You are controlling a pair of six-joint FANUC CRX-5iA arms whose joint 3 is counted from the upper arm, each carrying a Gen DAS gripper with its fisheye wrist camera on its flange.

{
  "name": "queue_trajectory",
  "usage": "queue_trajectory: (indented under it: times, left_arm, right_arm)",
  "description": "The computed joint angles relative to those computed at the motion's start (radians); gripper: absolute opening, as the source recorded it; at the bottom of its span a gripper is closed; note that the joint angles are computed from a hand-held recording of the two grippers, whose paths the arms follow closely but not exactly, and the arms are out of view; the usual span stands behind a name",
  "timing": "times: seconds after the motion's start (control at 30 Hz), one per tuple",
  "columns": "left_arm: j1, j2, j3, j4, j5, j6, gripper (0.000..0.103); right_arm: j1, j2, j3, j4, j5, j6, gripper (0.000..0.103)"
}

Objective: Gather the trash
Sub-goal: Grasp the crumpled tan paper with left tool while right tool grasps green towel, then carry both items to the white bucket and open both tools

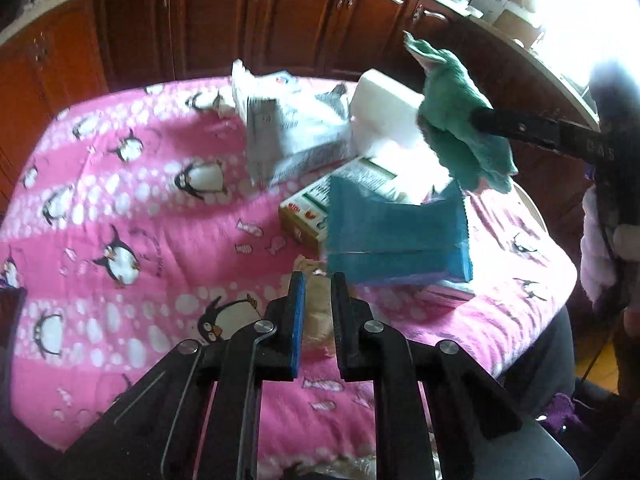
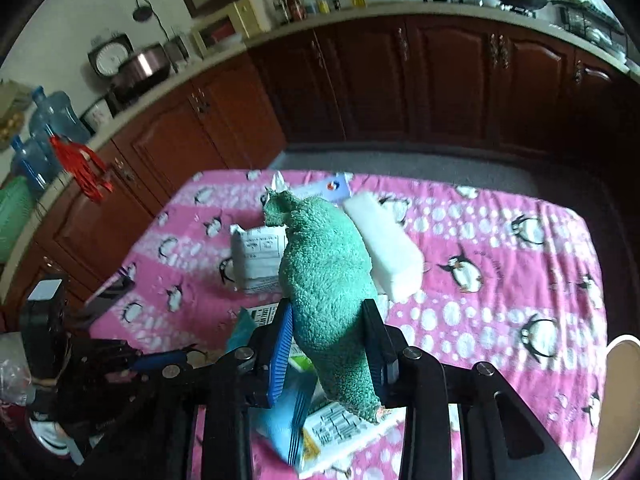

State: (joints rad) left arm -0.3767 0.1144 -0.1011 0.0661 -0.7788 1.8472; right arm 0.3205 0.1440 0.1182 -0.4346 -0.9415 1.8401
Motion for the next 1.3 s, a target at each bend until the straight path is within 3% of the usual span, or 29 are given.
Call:
queue_trajectory:
  times: [0.13, 0.23, 0.27, 0.3, 0.37, 0.4, 0.53, 0.57, 0.6, 0.8, 0.97, 1.13, 1.3]
  left_arm:
    - [-0.031, 0.001, 0.047, -0.084, -0.055, 0.045, 0.010]
    - [-0.030, 0.029, 0.063, -0.073, -0.107, 0.055, 0.012]
    - [-0.030, 0.042, 0.066, -0.076, -0.114, 0.068, 0.018]
    - [-0.031, 0.050, 0.067, -0.084, -0.121, 0.079, 0.031]
    - [-0.036, 0.063, 0.070, -0.093, -0.124, 0.084, 0.047]
    - [-0.038, 0.074, 0.074, -0.096, -0.125, 0.087, 0.048]
    - [-0.050, 0.140, 0.132, -0.144, -0.174, 0.124, 0.044]
    - [-0.044, 0.143, 0.126, -0.127, -0.169, 0.114, 0.024]
    - [-0.029, 0.135, 0.099, -0.075, -0.140, 0.079, 0.020]
    - [-0.032, 0.040, 0.054, -0.036, -0.099, 0.021, 0.018]
    - [-0.073, 0.010, 0.097, 0.001, -0.088, -0.067, 0.018]
    - [-0.117, 0.106, 0.199, 0.161, -0.046, -0.232, 0.018]
    - [-0.179, 0.278, 0.400, 0.232, -0.078, -0.316, 0.018]
  right_arm:
    - [-0.048, -0.043, -0.024, -0.034, -0.007, 0.005, 0.032]
    - [-0.076, -0.066, -0.042, -0.047, -0.011, 0.018, 0.032]
    - [-0.084, -0.073, -0.048, -0.053, -0.014, 0.022, 0.032]
    - [-0.091, -0.078, -0.052, -0.059, -0.019, 0.024, 0.032]
    - [-0.107, -0.089, -0.063, -0.072, -0.025, 0.031, 0.032]
    - [-0.112, -0.093, -0.069, -0.074, -0.025, 0.031, 0.032]
    - [-0.132, -0.104, -0.088, -0.079, -0.025, 0.026, 0.032]
    - [-0.134, -0.107, -0.092, -0.078, -0.024, 0.025, 0.032]
    - [-0.139, -0.112, -0.098, -0.079, -0.022, 0.027, 0.032]
    - [-0.192, -0.146, -0.123, -0.077, -0.007, 0.024, 0.032]
    - [-0.269, -0.168, -0.145, -0.045, 0.023, -0.016, 0.032]
    - [-0.355, -0.158, -0.162, 0.032, 0.058, -0.109, 0.032]
    - [-0.430, -0.146, -0.179, 0.073, 0.073, -0.157, 0.032]
